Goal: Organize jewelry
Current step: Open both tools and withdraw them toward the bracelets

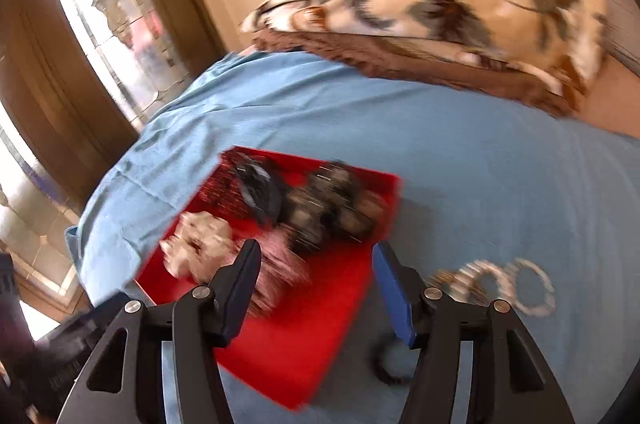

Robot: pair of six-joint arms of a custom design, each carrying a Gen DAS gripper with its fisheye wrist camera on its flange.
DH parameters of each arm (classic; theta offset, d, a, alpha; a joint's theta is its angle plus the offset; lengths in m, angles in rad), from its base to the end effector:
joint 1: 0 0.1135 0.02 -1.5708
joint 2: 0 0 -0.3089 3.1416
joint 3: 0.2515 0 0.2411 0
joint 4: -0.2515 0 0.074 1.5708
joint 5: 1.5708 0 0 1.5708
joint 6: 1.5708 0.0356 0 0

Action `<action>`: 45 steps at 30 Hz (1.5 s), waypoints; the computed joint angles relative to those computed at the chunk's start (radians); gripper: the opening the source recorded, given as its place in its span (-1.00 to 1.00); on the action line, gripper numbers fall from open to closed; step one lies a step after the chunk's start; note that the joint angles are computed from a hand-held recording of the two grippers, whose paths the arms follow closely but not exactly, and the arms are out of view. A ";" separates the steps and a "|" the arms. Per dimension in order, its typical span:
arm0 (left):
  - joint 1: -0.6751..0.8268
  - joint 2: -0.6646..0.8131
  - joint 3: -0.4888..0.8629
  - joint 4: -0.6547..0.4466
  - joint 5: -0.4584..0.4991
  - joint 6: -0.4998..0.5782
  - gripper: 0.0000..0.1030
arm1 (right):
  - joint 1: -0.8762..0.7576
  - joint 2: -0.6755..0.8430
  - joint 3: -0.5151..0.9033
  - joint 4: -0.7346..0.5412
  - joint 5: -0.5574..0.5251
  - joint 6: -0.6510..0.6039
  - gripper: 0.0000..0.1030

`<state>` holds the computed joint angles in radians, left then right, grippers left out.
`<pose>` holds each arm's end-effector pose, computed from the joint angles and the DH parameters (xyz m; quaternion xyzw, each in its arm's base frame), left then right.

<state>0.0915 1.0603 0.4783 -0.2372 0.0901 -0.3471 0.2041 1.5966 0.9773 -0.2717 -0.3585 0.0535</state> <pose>0.1714 0.0125 0.2248 -0.1860 0.9106 -0.0883 0.3583 0.3112 0.0772 0.2521 -0.1291 0.9206 0.2088 0.3037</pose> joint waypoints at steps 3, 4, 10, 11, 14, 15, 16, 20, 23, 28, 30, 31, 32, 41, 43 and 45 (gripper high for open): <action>-0.111 -0.037 0.013 -0.041 -0.089 -0.034 -0.12 | -0.119 -0.074 -0.082 -0.010 -0.021 -0.065 0.22; -0.147 -0.045 0.018 -0.054 -0.119 -0.045 -0.10 | -0.156 -0.089 -0.097 -0.018 -0.033 -0.084 0.22; -0.386 -0.053 0.056 -0.112 -0.297 -0.131 -0.05 | -0.386 -0.181 -0.187 -0.077 -0.084 -0.228 0.23; -0.435 -0.047 0.065 -0.124 -0.333 -0.146 -0.05 | -0.423 -0.190 -0.199 -0.087 -0.097 -0.251 0.25; -0.568 -0.026 0.090 -0.160 -0.430 -0.190 -0.05 | -0.499 -0.195 -0.221 -0.102 -0.133 -0.294 0.27; -0.614 -0.015 0.099 -0.172 -0.463 -0.204 -0.05 | -0.522 -0.195 -0.230 -0.104 -0.146 -0.305 0.27; -0.646 -0.006 0.105 -0.179 -0.487 -0.213 -0.04 | -0.543 -0.194 -0.240 -0.105 -0.158 -0.316 0.27; -0.790 0.051 0.145 -0.221 -0.599 -0.259 -0.02 | -0.592 -0.186 -0.268 -0.103 -0.193 -0.351 0.27; -0.853 0.096 0.168 -0.234 -0.630 -0.276 -0.02 | -0.617 -0.189 -0.285 -0.101 -0.207 -0.371 0.27; -0.919 0.167 0.199 -0.244 -0.666 -0.296 -0.02 | -0.678 -0.171 -0.293 -0.104 -0.240 -0.406 0.27; -0.942 0.191 0.209 -0.246 -0.676 -0.303 -0.02 | -0.707 -0.158 -0.291 -0.108 -0.252 -0.420 0.27; -0.956 0.205 0.215 -0.250 -0.684 -0.310 -0.02 | -0.720 -0.152 -0.289 -0.111 -0.257 -0.431 0.27; -0.970 0.220 0.223 -0.255 -0.692 -0.315 -0.02 | -0.731 -0.147 -0.289 -0.112 -0.260 -0.438 0.27; -1.018 0.315 0.261 -0.270 -0.704 -0.324 -0.02 | -0.774 -0.099 -0.286 -0.104 -0.266 -0.469 0.27; -1.017 0.328 0.260 -0.261 -0.696 -0.317 -0.02 | -0.772 -0.091 -0.287 -0.097 -0.264 -0.467 0.27; -1.012 0.342 0.259 -0.247 -0.683 -0.307 -0.02 | -0.765 -0.083 -0.289 -0.087 -0.260 -0.459 0.27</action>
